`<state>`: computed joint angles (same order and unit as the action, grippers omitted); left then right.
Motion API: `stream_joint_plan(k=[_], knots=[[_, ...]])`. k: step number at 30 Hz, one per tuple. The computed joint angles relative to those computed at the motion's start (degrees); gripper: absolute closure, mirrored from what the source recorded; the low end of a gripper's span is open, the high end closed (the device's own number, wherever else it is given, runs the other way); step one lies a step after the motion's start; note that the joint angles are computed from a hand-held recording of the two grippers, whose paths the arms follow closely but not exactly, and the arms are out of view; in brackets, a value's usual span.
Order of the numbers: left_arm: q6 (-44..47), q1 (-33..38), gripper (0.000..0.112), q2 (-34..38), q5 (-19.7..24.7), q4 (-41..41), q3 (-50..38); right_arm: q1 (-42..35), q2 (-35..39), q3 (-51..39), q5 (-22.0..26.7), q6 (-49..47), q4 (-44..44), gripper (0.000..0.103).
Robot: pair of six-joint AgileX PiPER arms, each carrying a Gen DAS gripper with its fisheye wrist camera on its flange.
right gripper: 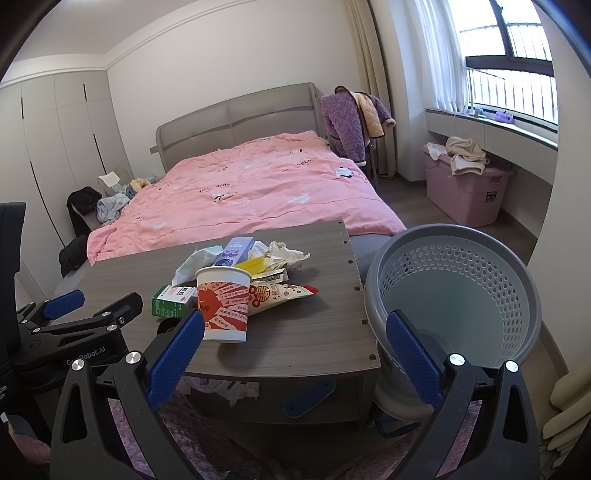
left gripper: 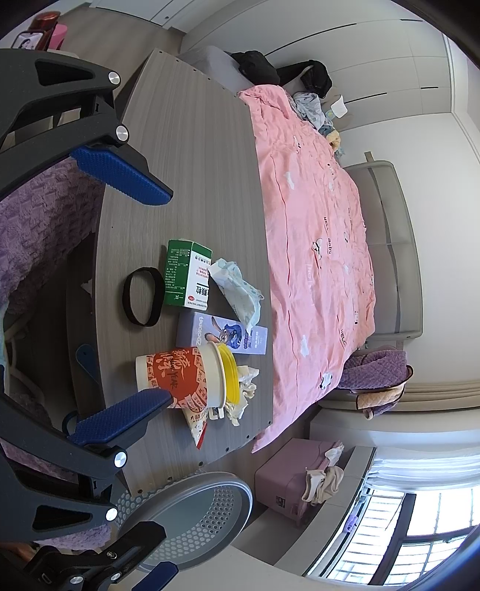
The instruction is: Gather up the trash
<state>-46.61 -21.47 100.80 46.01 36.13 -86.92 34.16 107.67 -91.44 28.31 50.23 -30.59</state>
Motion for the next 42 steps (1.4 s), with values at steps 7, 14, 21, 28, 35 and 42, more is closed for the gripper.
stream_joint_plan(k=[7,14,21,28,35,42], knots=[[-0.09,-0.04,0.017,-0.01,0.00,0.07,0.04,-0.01,-0.02,0.04,-0.03,-0.02,0.06,0.006],[-0.20,-0.08,0.017,-0.02,-0.03,0.16,0.10,-0.05,-0.09,0.22,-0.18,0.08,-0.02,0.006],[-0.18,-0.10,0.017,-0.02,-0.04,0.17,0.08,0.00,-0.15,0.22,-0.13,0.05,0.03,0.006],[0.08,-0.13,0.017,-0.02,0.00,-0.07,0.02,0.02,-0.15,0.11,-0.04,-0.33,0.50,0.006],[-1.04,0.93,0.017,-1.22,-1.29,0.79,2.42,-0.13,1.09,-1.15,-0.02,-4.22,4.32,0.006],[-1.31,5.52,0.017,-0.84,-2.58,0.06,5.06,-0.35,5.55,-6.72,1.50,-13.41,13.38,0.006]])
